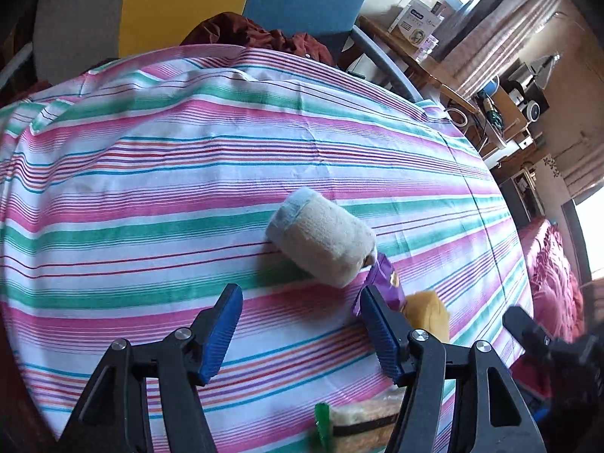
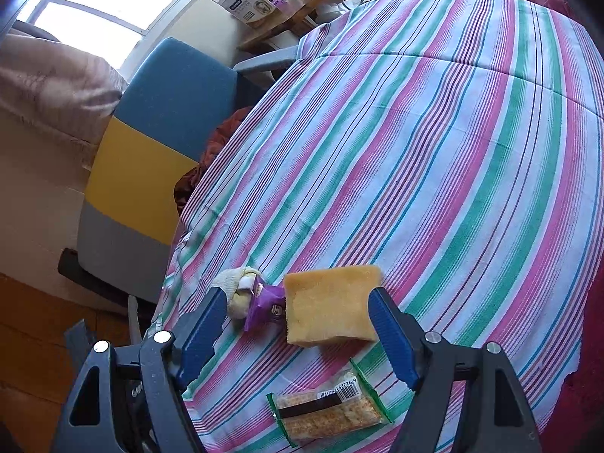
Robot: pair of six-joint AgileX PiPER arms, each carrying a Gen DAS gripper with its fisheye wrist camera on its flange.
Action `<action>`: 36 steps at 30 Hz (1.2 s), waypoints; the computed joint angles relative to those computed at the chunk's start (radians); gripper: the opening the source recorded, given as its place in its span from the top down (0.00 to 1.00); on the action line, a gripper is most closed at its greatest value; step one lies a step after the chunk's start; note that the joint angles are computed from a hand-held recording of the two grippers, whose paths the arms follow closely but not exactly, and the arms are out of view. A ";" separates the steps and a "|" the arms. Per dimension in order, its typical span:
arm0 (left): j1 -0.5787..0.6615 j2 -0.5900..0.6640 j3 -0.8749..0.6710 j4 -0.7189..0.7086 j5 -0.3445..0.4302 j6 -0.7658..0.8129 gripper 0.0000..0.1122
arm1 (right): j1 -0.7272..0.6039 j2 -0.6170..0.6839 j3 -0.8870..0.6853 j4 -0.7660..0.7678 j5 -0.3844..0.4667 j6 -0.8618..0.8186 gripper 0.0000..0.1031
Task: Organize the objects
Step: 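Grasp the wrapped ball with the left gripper while the right gripper grasps a yellow sponge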
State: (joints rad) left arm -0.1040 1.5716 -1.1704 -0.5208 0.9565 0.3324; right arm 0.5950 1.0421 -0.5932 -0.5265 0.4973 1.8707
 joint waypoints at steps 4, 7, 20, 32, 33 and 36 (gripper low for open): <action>-0.035 0.096 -0.088 -0.020 -0.013 -0.125 0.35 | -0.019 0.016 0.003 0.059 -0.043 -0.068 0.23; -0.043 0.162 -0.149 -0.031 -0.014 -0.192 0.33 | -0.023 0.025 0.000 0.077 -0.053 -0.091 0.23; 0.013 0.057 -0.006 -0.007 -0.096 0.022 0.50 | -0.051 0.035 0.002 0.110 -0.040 -0.125 0.23; 0.305 -0.193 0.214 -0.053 0.001 0.291 0.50 | -0.027 0.142 -0.096 0.218 0.072 -0.318 0.23; 0.326 -0.212 0.224 -0.059 0.013 0.311 0.50 | -0.022 0.150 -0.102 0.210 0.090 -0.314 0.23; 0.407 -0.272 0.246 -0.077 0.077 0.380 0.50 | -0.032 0.184 -0.120 0.208 0.114 -0.323 0.23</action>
